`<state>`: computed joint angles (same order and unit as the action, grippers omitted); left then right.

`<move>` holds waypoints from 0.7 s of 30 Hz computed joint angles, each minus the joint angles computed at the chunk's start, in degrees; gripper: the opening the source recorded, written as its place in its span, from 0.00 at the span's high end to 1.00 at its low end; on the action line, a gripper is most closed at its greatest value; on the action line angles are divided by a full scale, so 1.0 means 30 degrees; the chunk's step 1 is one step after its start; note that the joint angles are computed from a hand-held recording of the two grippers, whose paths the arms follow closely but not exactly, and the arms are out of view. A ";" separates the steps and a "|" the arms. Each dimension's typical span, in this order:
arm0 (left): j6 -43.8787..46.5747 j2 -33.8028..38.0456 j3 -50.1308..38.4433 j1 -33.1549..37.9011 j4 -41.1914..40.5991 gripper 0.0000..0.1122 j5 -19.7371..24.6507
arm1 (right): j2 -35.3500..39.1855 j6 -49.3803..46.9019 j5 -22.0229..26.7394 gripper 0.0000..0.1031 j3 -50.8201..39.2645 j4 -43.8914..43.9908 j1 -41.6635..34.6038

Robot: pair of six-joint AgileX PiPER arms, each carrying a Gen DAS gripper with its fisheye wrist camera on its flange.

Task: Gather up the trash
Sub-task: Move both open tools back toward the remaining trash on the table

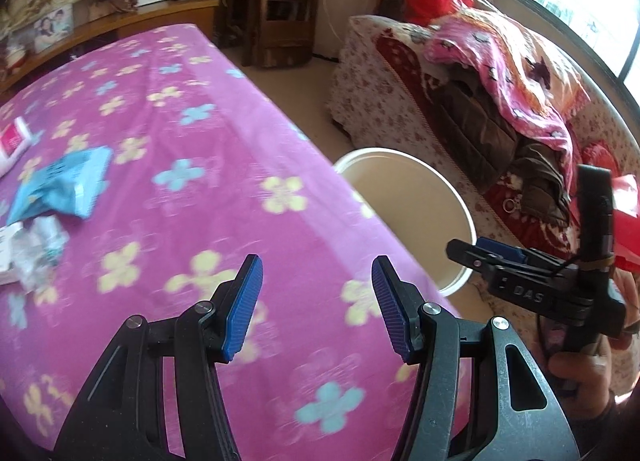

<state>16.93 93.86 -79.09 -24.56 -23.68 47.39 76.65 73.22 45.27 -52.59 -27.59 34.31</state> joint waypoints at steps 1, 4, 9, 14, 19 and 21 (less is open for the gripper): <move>0.0136 -0.0189 0.0179 0.0319 -0.0073 0.51 0.0026 | 0.0227 0.0111 0.0176 0.42 -0.0408 -0.0132 0.0396; 0.0872 -0.0853 0.0858 0.1708 -0.0430 0.51 0.0254 | 0.1116 0.0162 0.0356 0.42 -0.1684 -0.0276 0.1395; 0.2253 -0.1491 0.1429 0.4843 -0.0960 0.51 0.0942 | 0.3276 -0.0607 0.0414 0.41 -0.4209 0.0037 0.2680; 0.2329 -0.0636 -0.0043 0.8213 -0.0042 0.51 0.1570 | 0.5450 -0.1648 0.0270 0.41 -0.6642 0.0697 0.3588; 0.0673 0.2187 -0.3928 1.1209 0.1732 0.51 0.1779 | 0.7335 -0.2927 0.0180 0.41 -0.8804 0.1487 0.4132; -0.0390 0.3694 -0.5902 1.2037 0.2402 0.51 0.1909 | 0.7935 -0.3566 0.0142 0.41 -0.9502 0.1896 0.4188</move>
<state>15.76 104.94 -96.79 11.55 -16.48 53.12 100.46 62.52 45.69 -81.09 -21.90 46.88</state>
